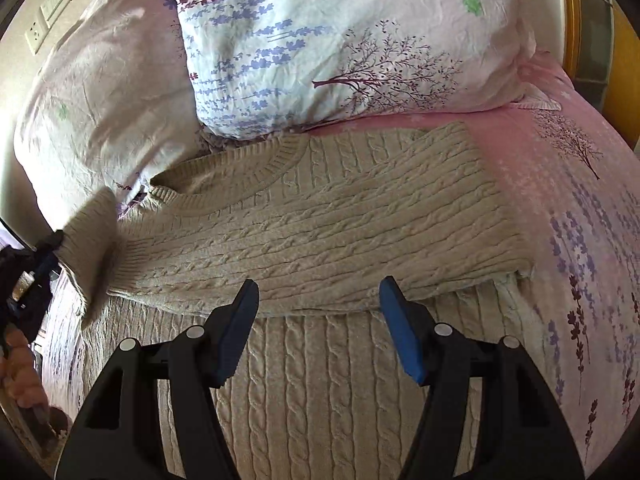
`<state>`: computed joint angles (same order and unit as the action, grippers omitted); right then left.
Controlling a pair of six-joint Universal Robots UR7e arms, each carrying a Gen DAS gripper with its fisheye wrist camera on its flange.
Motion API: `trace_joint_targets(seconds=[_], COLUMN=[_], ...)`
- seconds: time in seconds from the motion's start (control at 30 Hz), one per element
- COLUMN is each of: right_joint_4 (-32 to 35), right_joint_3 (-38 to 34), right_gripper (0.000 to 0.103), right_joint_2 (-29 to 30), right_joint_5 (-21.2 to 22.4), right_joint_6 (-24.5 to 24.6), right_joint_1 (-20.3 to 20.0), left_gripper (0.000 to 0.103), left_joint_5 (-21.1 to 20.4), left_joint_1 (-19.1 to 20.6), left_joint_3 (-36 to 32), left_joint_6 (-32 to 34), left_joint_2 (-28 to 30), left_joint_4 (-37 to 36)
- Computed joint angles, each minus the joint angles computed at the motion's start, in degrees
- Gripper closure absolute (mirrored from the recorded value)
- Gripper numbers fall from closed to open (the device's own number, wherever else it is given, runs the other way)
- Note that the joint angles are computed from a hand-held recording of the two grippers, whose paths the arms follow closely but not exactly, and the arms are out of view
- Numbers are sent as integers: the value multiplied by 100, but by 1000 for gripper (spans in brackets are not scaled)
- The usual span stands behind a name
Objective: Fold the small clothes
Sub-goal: 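Lay the sleeve flat on the body and open the left gripper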
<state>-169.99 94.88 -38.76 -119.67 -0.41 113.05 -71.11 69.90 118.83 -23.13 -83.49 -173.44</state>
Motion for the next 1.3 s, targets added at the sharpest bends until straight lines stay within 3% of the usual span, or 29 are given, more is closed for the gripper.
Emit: trace_joint_targets(seconds=[0.1,0.2,0.23,0.4,0.57,0.63,0.77,0.87,0.97,1.03,1.1,1.2,1.3], right_joint_4=[-2,-51,-57,-116,-116,-173,-373,-537,-661,-702,-719,-711,-616], right_joint_3=[84,143,143,176,187,223,323,398,477,524,573,623,615], right_gripper=[38,38,38,38,38,38,38,38,38,39,39,40,50], right_joint_2=[-58,-100,-103,-113,-105,-140,-236,-328,-429,-500,-580,-697,-783], right_joint_5=[1,-28,-28,66,103,101,100,97,40,3,-24,125,613], right_joint_6=[58,43,46,65,36,28,12,29,92,155,239,318,296], right_joint_1=[-61,-82,-89,-107,-107,-121,-163,-216,-283,-340,-404,-479,-535], left_gripper=[95,92,85,74,74,85,90,91,89,76,71,68,62], left_joint_5=[-261,-667,-675,-35,331,572,675,185,-493,-547,-478,-869,-580], left_joint_1=[240,485,516,541,789,699,198,-115,-305,-445,-550,-483,-464], left_joint_3=[-111,15,72,175,78,14,-158,-450,-890,-1133,-1186,-1123,-853], left_joint_6=[-363,-620,-707,-1000,-1677,-1705,-770,-47,675,1063,1419,1651,1804], left_joint_2=[381,395,336,-22,-229,-226,6,456,1016,1356,1573,1513,1075], left_joint_4=[519,280,155,-159,-176,-206,-487,-405,459,1240,1633,1863,1644])
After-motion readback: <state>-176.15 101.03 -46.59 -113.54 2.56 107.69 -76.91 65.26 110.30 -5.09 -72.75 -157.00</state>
